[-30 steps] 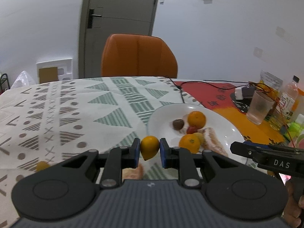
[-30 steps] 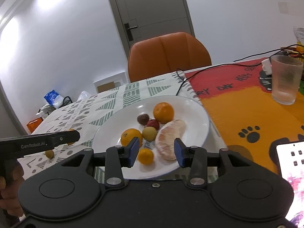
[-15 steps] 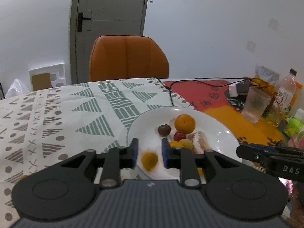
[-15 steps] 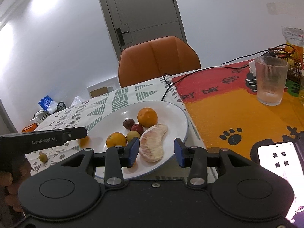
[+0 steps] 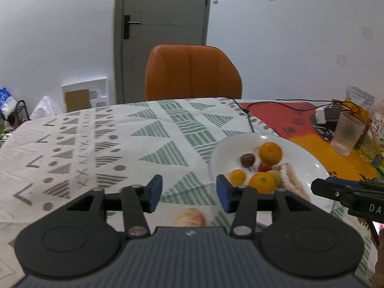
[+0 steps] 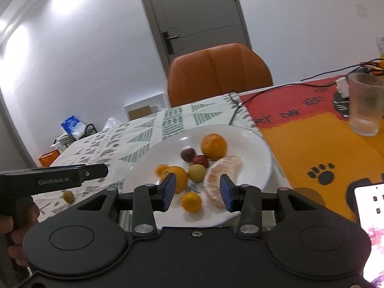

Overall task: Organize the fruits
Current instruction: 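Release both mandarins into the white plate with right and left tools, then reach the right tool to the peeled pomelo segment and grasp it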

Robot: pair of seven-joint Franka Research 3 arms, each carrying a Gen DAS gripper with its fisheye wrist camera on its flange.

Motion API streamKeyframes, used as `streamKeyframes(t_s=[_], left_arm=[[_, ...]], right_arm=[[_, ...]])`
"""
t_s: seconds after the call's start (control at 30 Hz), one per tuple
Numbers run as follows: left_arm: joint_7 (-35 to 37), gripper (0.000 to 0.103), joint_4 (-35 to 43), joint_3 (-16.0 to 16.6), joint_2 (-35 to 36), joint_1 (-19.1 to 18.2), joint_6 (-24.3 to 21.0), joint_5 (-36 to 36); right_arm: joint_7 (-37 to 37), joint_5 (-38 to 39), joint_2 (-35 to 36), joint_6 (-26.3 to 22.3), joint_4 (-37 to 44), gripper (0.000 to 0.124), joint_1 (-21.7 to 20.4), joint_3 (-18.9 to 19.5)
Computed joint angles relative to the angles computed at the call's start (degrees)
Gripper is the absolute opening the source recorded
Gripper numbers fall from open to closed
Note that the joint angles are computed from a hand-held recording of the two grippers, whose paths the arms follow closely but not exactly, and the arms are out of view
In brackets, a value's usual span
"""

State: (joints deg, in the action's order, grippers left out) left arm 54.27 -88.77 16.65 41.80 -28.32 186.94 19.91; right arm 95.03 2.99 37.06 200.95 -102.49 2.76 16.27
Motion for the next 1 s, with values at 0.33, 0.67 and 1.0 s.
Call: streamKeyframes(t_s=[0.33,0.67,1.0], left_arm=[[-0.57,0.075,-6.62,7.79,-2.61,-4.96,3.0,-4.0],[3.98,0.084,-11.81,10.01,-4.64,-6.19,4.78,-10.66],[8.24,0.089,-16.07,9.71,-6.61,-5.49,4.86,-14.71]], right_arm=[[-1.31,-1.39,1.13,-1.86,2.63,0.045,0.48,1.89],[-4.26,-3.31,2.89,-2.84,5.1,0.07,0.14,5.2],[-7.18,-4.85,4.48,-5.22,6.83,0.073,-0.38,8.82]])
